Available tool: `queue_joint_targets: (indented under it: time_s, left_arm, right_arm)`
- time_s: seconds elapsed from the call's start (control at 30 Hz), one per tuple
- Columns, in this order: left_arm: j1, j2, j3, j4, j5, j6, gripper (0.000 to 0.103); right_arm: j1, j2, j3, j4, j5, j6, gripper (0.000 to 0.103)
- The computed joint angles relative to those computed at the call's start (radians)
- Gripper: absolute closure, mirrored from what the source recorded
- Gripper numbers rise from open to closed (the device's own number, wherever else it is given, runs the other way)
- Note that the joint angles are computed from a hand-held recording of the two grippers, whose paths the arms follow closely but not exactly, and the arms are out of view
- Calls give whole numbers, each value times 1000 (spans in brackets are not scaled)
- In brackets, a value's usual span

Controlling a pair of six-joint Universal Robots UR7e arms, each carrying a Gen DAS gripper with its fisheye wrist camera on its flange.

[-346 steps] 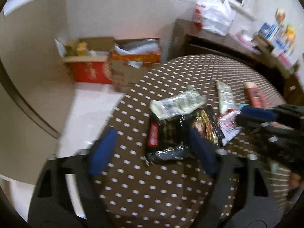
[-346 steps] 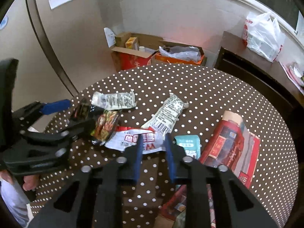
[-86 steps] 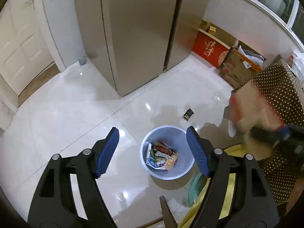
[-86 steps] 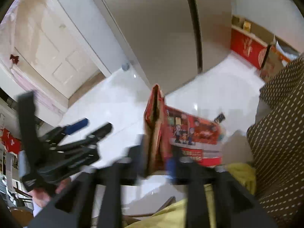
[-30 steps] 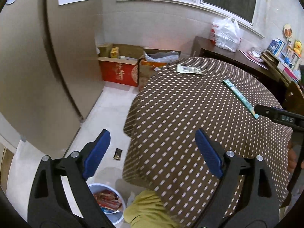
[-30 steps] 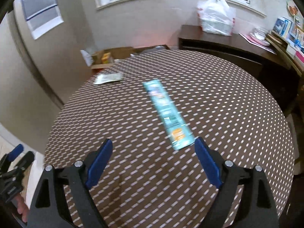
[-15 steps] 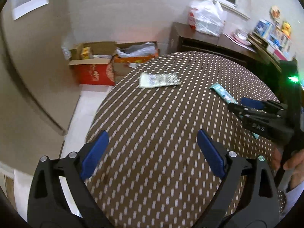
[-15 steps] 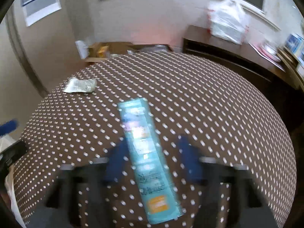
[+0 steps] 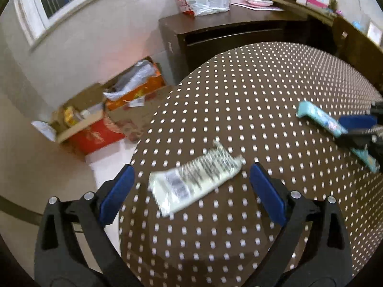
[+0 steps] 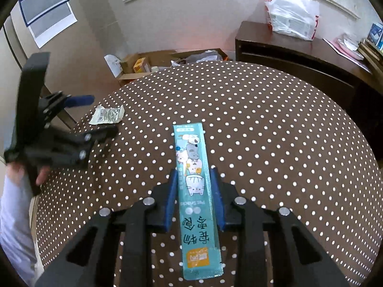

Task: Collect trash
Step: 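Grasp the teal toothbrush box with the right tool while the left grasps the clear wrapper, then carry the teal box and clear wrapper in both tools over the bin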

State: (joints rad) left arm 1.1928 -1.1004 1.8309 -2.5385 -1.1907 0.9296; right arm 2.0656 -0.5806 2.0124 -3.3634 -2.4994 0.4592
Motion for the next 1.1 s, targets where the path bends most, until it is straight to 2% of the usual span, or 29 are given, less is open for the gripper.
queue_joint_targets:
  time_s: [0.07, 0.1, 0.13, 0.17, 0.2, 0.4, 0.53, 0.67, 0.9, 1.1]
  left_arm:
    - [23, 10, -54, 107, -61, -43, 23]
    - [27, 2, -60, 121, -75, -32, 35]
    - [31, -2, -62, 129, -85, -27, 57]
    - [33, -12, -58, 135, -88, -39, 67]
    - [29, -19, -48, 124, -70, -47, 73]
    - [10, -114, 77, 41, 15, -128, 76]
    - [9, -182, 135, 37, 39, -209, 80]
    - [12, -281, 202, 61, 46, -281, 83]
    - [12, -460, 322, 63, 15, -307, 84]
    - [-6, -595, 384, 77, 28, -331, 84]
  right_arm:
    - [9, -2, 3, 20, -9, 18, 75]
    - [12, -2, 3, 27, -11, 27, 75]
    - [7, -4, 4, 25, -9, 23, 75]
    - [11, -5, 5, 32, -11, 35, 75]
    - [15, -4, 8, 32, -13, 45, 75]
    - [49, 0, 30, 37, 10, 137, 75]
    - [95, 14, 43, 32, 8, 205, 75]
    - [159, 27, 46, 30, -9, 263, 75]
    - [274, 41, 39, 91, -44, 380, 75]
    - [348, 62, -7, 165, -52, 428, 75]
